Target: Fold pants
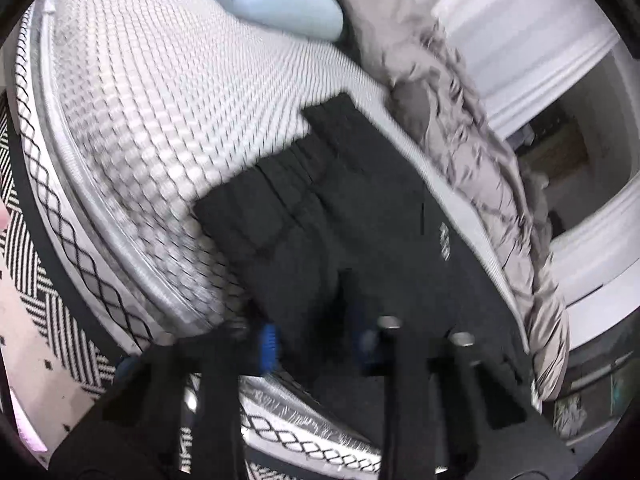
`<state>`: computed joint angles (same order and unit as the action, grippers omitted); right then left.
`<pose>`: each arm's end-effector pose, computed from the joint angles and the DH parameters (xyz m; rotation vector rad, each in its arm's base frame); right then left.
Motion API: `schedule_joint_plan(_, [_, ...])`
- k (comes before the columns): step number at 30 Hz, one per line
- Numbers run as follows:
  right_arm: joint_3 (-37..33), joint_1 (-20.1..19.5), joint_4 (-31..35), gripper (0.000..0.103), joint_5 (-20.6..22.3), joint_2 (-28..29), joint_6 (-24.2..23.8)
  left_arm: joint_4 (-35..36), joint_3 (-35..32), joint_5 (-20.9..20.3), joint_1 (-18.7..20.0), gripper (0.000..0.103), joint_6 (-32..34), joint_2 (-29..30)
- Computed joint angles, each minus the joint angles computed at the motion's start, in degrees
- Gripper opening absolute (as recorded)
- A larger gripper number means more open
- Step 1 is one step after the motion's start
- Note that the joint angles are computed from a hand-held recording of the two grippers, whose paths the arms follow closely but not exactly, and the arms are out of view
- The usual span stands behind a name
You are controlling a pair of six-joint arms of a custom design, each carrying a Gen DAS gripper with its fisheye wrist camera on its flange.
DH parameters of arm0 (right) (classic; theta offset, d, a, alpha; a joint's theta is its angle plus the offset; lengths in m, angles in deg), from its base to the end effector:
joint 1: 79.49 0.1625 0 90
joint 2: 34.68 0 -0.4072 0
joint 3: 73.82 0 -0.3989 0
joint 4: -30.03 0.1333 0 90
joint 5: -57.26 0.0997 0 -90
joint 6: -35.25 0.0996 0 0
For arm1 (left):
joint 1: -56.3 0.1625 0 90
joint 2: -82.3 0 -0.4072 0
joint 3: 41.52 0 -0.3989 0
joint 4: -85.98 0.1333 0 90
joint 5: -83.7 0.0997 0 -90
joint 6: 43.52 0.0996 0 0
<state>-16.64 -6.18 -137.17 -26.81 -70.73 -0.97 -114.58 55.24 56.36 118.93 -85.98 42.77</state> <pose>-0.1035 -0.8450 0.2858 0.4933 -2.4589 1.2530 -0.0909 -0.6581 0.1389 -0.9464 2.0726 -1.6564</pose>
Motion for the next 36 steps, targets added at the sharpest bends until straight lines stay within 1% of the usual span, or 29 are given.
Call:
schedule_joint_plan(1, [-0.08, -0.19, 0.34, 0.103, 0.32, -0.13, 0.70, -5.08, 0.16, 0.31, -0.22, 0.010, 3.33, 0.55])
schedule_joint_plan(2, [-0.14, -0.53, 0.83, 0.103, 0.90, -0.35, 1.78, -8.19, -0.25, 1.25, -0.66, 0.006, 5.58, 1.16])
schedule_joint_plan(4, [0.68, -1.24, 2.15, 0.102, 2.45, -1.33, 3.18, -13.17, -1.12, 2.72, -1.35, 0.003, 10.54, 2.38])
schedule_joint_plan(5, [1.86, -1.68, 1.82, 0.102, 3.36, -2.02, 3.69, -16.04, -2.17, 3.07, -1.98, 0.001, 14.37, 3.29])
schedule_joint_plan(6, [2.99, -2.02, 1.04, 0.102, 3.16, -2.55, 4.53, -17.63, -2.71, 4.16, -2.62, 0.001, 16.83, 4.01])
schedule_joint_plan(8, [4.12, -2.69, 0.96, 0.102, 3.02, -3.24, 6.47, -19.26, -6.34, 6.09, -3.49, 0.001, 22.64, 5.99])
schedule_joint_plan(10, [4.14, -3.71, 2.73, 0.102, 5.26, -3.79, 9.51, -17.28, -6.75, 6.14, -3.72, 0.000, 22.23, 5.83])
schedule_joint_plan(12, [1.92, -4.44, 6.36, 0.102, 8.92, -3.30, 11.65, -15.05, -6.75, 5.30, -3.44, 0.000, 20.09, 4.94])
schedule_joint_plan(13, [-0.91, -4.66, 9.68, 0.101, 10.50, -2.20, 13.09, -14.72, -6.47, 5.05, -3.39, 0.000, 19.21, 4.66])
schedule_joint_plan(14, [-4.70, -4.87, 13.41, 0.101, 11.85, -0.55, 15.63, -14.58, -6.21, 4.71, -3.37, 0.000, 18.14, 4.39])
schedule_joint_plan(15, [-9.24, -5.22, 17.50, 0.097, 13.74, 1.54, 19.13, -14.50, -5.52, 4.54, -3.55, 0.000, 17.07, 4.01])
schedule_joint_plan(17, [-17.85, -5.73, 23.90, 0.084, 16.14, 5.77, 26.21, -14.64, -4.86, 3.75, -3.32, 0.000, 15.83, 3.64])
schedule_joint_plan(18, [-21.73, -5.66, 26.00, 0.064, 15.41, 7.70, 28.75, -14.97, -4.68, 3.34, -3.22, 0.000, 15.61, 3.57])
schedule_joint_plan(19, [-23.39, -5.11, 25.71, 0.034, 12.27, 8.51, 29.49, -15.19, -4.37, 3.09, -3.19, 0.000, 15.21, 3.47])
schedule_joint_plan(20, [-22.64, -4.62, 23.66, 0.026, 9.99, 8.16, 28.24, -15.86, -3.90, 2.70, -3.00, 0.000, 15.24, 3.34])
schedule_joint_plan(21, [-19.50, -4.28, 19.98, 0.021, 9.22, 6.47, 25.17, -15.98, -3.53, 2.45, -2.85, 0.000, 14.81, 3.16])
schedule_joint_plan(22, [-15.73, -4.23, 15.26, 0.019, 9.16, 4.78, 24.14, -15.65, -2.87, 2.35, -2.75, 0.000, 13.75, 2.87])
schedule_joint_plan(23, [-12.41, -4.12, 11.64, 0.019, 8.41, 3.16, 22.49, -14.63, -2.27, 2.10, -2.60, 0.000, 12.15, 2.53])
schedule_joint_plan(24, [-9.98, -4.14, 9.55, 0.019, 7.16, 1.95, 20.72, -13.84, -1.89, 1.71, -2.27, 0.000, 11.05, 2.24])
schedule_joint_plan(25, [-9.58, -4.30, 9.87, 0.019, 6.02, 1.80, 20.64, -12.25, -1.59, 1.61, -2.07, 0.000, 9.30, 1.97])
schedule_joint_plan(26, [-10.16, -4.45, 11.71, 0.019, 4.93, 2.03, 20.79, -11.60, -1.46, 1.48, -1.84, 0.000, 8.64, 1.82])
schedule_joint_plan(27, [-11.85, -4.55, 15.25, 0.019, 3.24, 2.80, 21.49, -11.48, -1.54, 1.35, -1.72, 0.000, 8.48, 1.85])
schedule_joint_plan(28, [-12.29, -4.70, 16.58, 0.019, 3.29, 2.92, 21.70, -11.91, -1.77, 1.36, -1.71, 0.000, 8.93, 2.00])
schedule_joint_plan(29, [-10.85, -4.89, 15.52, 0.019, 4.12, 2.25, 21.38, -12.72, -1.99, 1.46, -1.74, 0.000, 9.66, 2.20])
schedule_joint_plan(32, [-4.97, -4.88, 9.41, 0.019, 6.93, -0.87, 19.84, -15.43, -2.28, 2.01, -2.42, 0.000, 12.43, 2.37])
schedule_joint_plan(33, [-3.90, -4.75, 8.48, 0.019, 7.97, -1.56, 19.96, -16.08, -2.48, 2.14, -2.65, 0.000, 13.46, 2.30])
schedule_joint_plan(36, [-3.29, -3.89, 7.32, 0.019, 9.13, -2.23, 19.63, -16.36, -4.21, 2.14, -2.96, 0.000, 16.69, 1.72])
